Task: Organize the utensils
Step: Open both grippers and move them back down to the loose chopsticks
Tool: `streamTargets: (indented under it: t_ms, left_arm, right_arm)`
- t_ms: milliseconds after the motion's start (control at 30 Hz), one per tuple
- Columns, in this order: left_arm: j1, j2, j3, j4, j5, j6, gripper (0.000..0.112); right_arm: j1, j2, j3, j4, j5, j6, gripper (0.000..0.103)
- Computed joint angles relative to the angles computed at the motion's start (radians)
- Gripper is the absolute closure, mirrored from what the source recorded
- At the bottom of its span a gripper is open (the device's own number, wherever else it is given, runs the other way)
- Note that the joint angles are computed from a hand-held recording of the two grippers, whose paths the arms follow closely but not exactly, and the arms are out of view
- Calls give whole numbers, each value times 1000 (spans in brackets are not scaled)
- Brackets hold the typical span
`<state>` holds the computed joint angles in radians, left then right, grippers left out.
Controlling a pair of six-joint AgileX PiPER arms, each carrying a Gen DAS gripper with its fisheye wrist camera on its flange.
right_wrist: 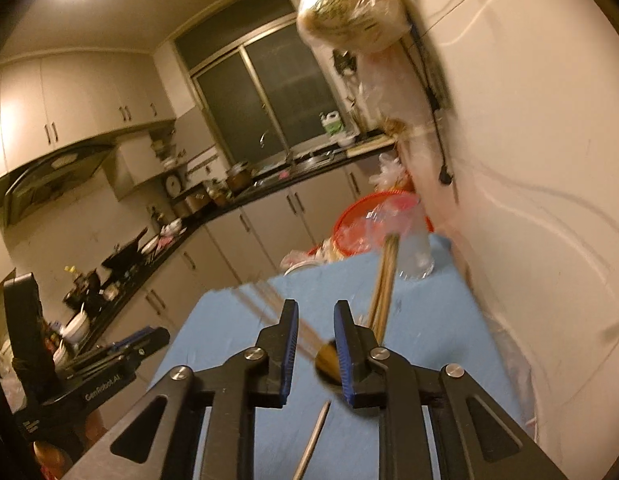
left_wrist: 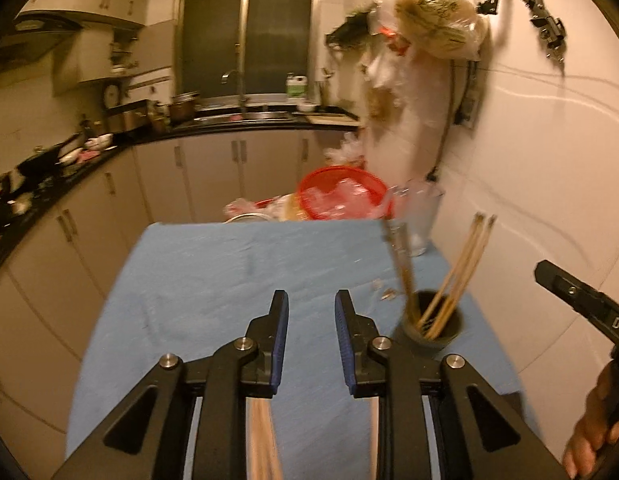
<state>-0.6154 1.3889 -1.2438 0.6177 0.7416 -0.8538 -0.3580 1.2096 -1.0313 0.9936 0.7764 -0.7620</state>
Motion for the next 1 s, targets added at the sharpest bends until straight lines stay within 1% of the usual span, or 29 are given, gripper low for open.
streamTargets:
  t_ms: [133,267,400,533,633,733,1000]
  left_arm:
    - [-15,-53,110,138,42,-127,88]
    - [13,-93,208,194,50,-179,88]
    - [83,-116,284,172,10,-170,88]
    - [122,-128,353,197,-11,-200,88]
    - [161,-127,390,185,-36,-195,88]
    - [193,-131,432,207,-46,-221,88]
    - [305,-185,509,198,-93,-189,88]
  right_arm:
    - [76,-26,64,-39,-31,31,82]
    - [170,-26,102,-98,-73,86,82]
    - [248,-19,129,-146,-118,149,82]
    - [328,1,139,-214,-164,214,82]
    - [408,47,129,-273,-188,274,82]
    - [496,108,111,-346,-215,348,82]
    - [683,346,16,-509,-242,523,82]
